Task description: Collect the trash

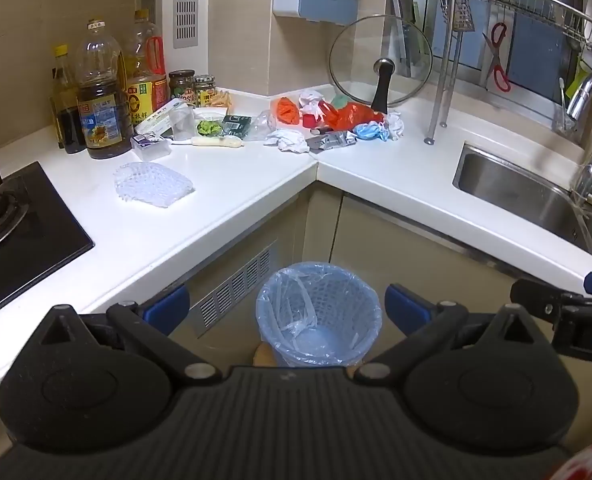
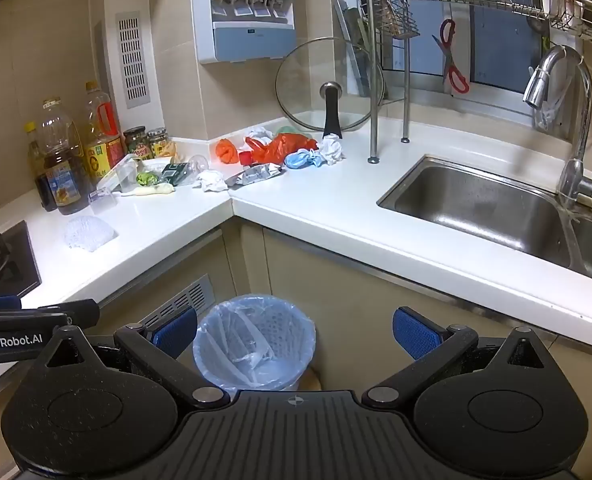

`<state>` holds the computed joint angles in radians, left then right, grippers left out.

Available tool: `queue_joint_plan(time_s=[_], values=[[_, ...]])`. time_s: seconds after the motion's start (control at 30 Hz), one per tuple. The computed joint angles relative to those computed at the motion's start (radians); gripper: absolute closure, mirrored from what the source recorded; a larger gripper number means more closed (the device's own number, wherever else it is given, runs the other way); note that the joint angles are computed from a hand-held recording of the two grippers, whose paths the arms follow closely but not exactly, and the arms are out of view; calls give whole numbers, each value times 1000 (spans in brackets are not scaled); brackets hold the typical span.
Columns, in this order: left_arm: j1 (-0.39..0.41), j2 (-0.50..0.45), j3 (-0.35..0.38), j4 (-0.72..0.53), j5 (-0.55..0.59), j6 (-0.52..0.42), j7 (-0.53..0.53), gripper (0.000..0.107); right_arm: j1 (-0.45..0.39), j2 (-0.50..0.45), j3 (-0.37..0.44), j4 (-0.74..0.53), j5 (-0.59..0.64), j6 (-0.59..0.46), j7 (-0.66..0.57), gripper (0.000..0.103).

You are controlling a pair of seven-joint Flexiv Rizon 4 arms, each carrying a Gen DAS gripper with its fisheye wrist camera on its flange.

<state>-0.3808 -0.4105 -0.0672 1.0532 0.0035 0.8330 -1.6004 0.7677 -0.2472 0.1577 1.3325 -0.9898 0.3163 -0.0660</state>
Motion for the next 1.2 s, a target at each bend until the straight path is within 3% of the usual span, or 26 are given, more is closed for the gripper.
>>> queue_joint_plan(time_s=[1.2], values=[[3,2,1,5,0,2,-25,4,-7,9,7,21,-3,7,7,0]])
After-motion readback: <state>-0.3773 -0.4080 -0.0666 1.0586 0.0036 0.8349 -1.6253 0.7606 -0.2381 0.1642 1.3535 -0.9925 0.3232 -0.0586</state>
